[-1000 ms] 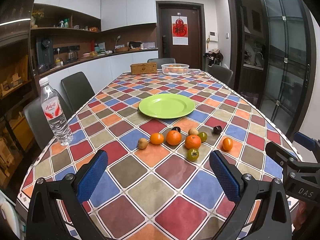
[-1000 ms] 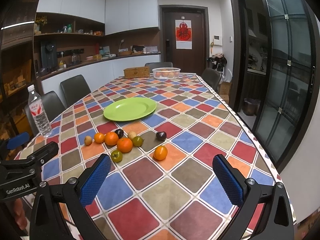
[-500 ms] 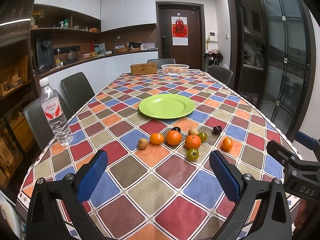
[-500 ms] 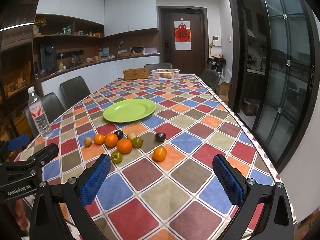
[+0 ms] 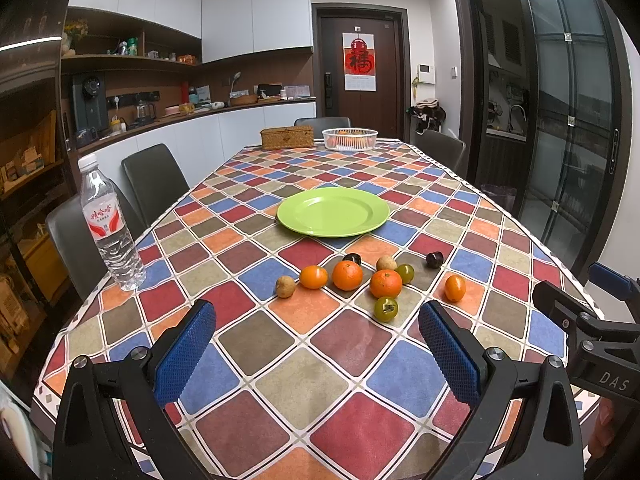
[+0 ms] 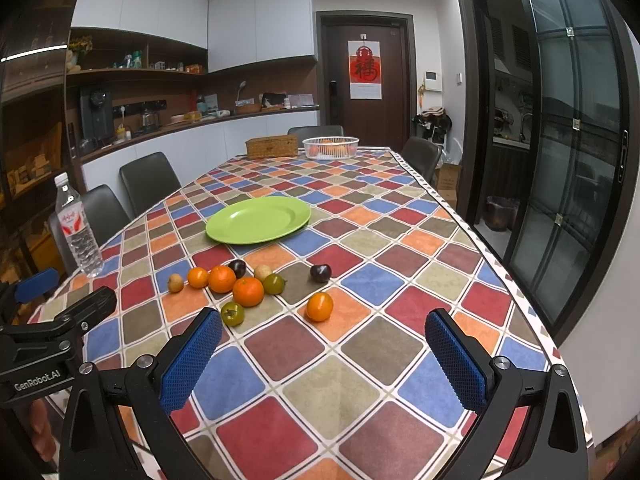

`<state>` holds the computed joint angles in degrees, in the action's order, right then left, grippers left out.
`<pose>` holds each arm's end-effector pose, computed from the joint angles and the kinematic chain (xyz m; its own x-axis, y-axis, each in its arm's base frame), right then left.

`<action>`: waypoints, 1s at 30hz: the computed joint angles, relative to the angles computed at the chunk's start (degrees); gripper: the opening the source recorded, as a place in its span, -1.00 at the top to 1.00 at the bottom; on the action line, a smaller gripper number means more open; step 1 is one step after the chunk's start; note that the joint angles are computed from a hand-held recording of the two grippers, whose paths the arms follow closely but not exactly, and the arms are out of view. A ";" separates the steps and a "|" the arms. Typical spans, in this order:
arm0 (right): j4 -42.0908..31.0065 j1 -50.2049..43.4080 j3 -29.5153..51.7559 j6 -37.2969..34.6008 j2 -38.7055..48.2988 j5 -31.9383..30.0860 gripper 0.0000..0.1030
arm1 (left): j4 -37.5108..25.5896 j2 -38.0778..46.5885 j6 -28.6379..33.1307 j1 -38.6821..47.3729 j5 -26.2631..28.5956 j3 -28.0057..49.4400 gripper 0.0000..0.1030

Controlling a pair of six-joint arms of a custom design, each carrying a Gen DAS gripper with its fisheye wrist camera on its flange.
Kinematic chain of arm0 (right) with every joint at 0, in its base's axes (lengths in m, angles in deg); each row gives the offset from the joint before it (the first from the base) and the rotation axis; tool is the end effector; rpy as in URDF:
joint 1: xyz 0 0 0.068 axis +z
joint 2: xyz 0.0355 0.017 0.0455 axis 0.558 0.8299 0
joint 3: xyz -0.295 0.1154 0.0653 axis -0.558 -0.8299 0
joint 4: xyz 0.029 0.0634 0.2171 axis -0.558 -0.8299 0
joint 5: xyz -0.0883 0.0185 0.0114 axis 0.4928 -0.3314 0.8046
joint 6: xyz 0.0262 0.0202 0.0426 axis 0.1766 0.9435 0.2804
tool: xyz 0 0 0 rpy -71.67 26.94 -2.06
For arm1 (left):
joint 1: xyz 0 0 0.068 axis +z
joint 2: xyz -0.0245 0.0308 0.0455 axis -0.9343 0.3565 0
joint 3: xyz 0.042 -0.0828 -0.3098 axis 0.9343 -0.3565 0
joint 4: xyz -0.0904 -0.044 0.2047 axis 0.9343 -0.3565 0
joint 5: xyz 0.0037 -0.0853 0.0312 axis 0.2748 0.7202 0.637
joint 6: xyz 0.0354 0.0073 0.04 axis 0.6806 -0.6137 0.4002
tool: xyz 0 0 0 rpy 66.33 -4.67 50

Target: Organize fruits

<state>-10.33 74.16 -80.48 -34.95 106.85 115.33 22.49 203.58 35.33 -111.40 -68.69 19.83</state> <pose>0.1799 0.1147 0.0966 -0.4146 0.2473 -0.8757 0.4590 0.8878 0.0333 0.2659 -0.2335 0.1062 -0.4227 0.3006 -0.8550 0.5282 0.8483 0.0371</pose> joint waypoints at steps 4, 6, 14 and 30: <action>0.31 -0.04 -0.12 -0.08 0.11 -0.06 -0.99 | 0.25 0.12 0.07 0.01 -0.07 -0.07 -1.00; 0.32 -0.04 -0.04 -0.07 0.19 -0.04 -0.99 | 0.35 0.18 0.09 0.06 -0.01 -0.10 -1.00; 2.52 -1.04 -0.58 -0.58 1.62 -1.13 -0.99 | -0.68 -0.14 0.03 -0.42 -0.22 0.28 -1.00; 13.27 -7.63 -2.08 -5.91 8.19 -7.83 -0.99 | -4.90 4.51 3.69 -1.38 1.27 6.84 -1.00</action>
